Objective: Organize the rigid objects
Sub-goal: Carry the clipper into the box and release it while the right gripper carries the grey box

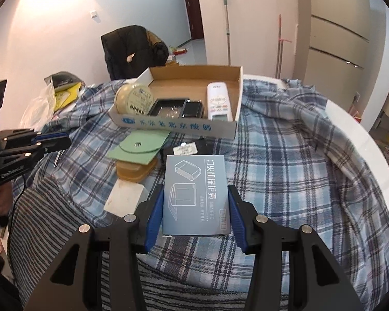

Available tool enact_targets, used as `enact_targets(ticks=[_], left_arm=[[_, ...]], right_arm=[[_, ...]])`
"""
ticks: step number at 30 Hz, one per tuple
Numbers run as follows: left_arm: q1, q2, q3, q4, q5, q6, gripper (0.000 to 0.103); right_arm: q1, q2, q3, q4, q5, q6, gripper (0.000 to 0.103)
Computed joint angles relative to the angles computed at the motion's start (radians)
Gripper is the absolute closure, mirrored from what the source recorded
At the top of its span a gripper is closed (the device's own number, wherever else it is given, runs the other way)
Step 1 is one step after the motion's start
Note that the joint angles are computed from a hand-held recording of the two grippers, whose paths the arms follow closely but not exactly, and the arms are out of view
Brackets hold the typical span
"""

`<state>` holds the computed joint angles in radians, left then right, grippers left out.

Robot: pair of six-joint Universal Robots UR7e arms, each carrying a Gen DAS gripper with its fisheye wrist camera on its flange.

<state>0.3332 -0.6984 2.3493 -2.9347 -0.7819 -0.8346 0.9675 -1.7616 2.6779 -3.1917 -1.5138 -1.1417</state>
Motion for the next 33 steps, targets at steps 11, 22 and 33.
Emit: enact_targets(ticks=[11, 22, 33], left_arm=[[-0.056, -0.057, -0.031, 0.054, 0.169, -0.153, 0.093], [-0.012, 0.024, -0.259, -0.087, 0.35, 0.041, 0.093], [0.238, 0.231, -0.497, -0.027, 0.139, 0.245, 0.093]], right_arm=[[0.106, -0.133, -0.03, 0.063, 0.0, 0.072, 0.057], [0.382, 0.073, -0.2, -0.101, -0.092, 0.347, 0.057], [0.356, 0.312, -0.336, -0.197, -0.187, 0.469, 0.057]])
